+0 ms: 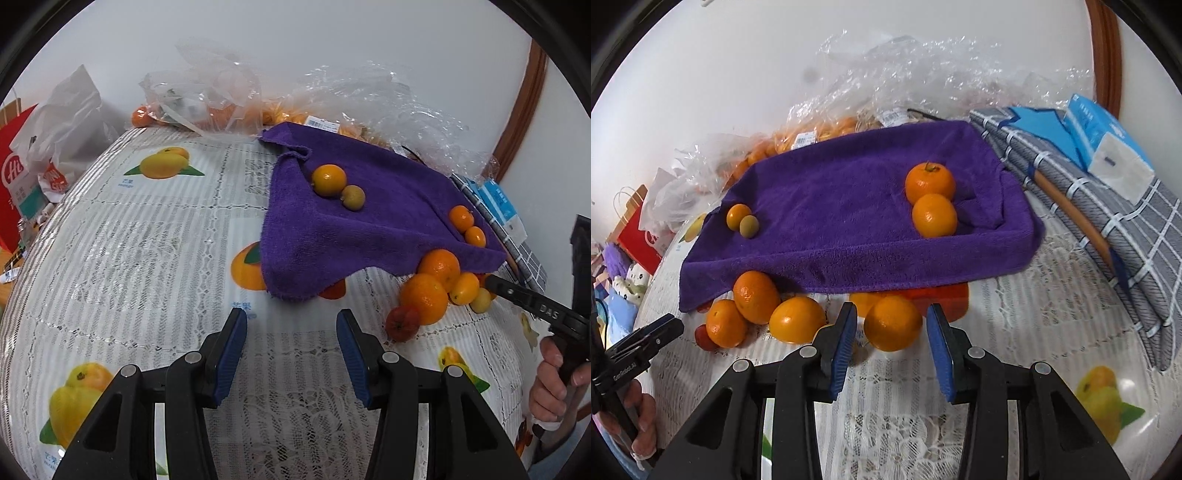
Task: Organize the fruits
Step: 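Withdraw the left tool while the right tool grasps another orange in front of the towel, then grasp a small red fruit with the left tool while the right tool holds its orange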
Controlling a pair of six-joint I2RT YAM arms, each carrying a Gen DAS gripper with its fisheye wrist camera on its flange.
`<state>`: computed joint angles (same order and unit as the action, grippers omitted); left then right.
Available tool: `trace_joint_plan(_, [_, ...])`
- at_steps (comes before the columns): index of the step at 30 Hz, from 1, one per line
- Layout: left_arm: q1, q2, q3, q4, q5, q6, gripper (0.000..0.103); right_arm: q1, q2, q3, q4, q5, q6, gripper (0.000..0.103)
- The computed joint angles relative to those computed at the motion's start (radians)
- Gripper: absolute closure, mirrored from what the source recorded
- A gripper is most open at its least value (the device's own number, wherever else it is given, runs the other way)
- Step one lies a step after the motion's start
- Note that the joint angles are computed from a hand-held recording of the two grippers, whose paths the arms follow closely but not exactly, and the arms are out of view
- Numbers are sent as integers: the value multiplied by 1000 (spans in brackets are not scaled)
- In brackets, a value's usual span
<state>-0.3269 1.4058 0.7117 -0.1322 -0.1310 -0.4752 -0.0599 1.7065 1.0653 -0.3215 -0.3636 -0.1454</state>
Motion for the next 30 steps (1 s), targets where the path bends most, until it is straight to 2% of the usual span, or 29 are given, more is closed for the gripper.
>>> trace_joint_plan(3, [1,-2,-3,7,13,6,55,4,39,24,-18,-13,6,63])
trace_joint_plan(5, [1,-3,-3,7,14,7,55,9,34,8,12,4,16,69])
trace_joint_plan(9, [-3,-4,-2,7,20,14,55,-5,4,-23,28,8,10,69])
trace_joint_plan(17, [-13,-8,-4,11,34,32,55,-85,-92,-106,-1,1,-93,69])
trace_joint_plan(24, [-42,-35,-23,27,37,58,55,-86,-179,-240,137,28,-109,69])
trace_joint_plan(30, [-84,-23,-6,16,49,98,55,-121,-193,-253,152,-16,-92,69])
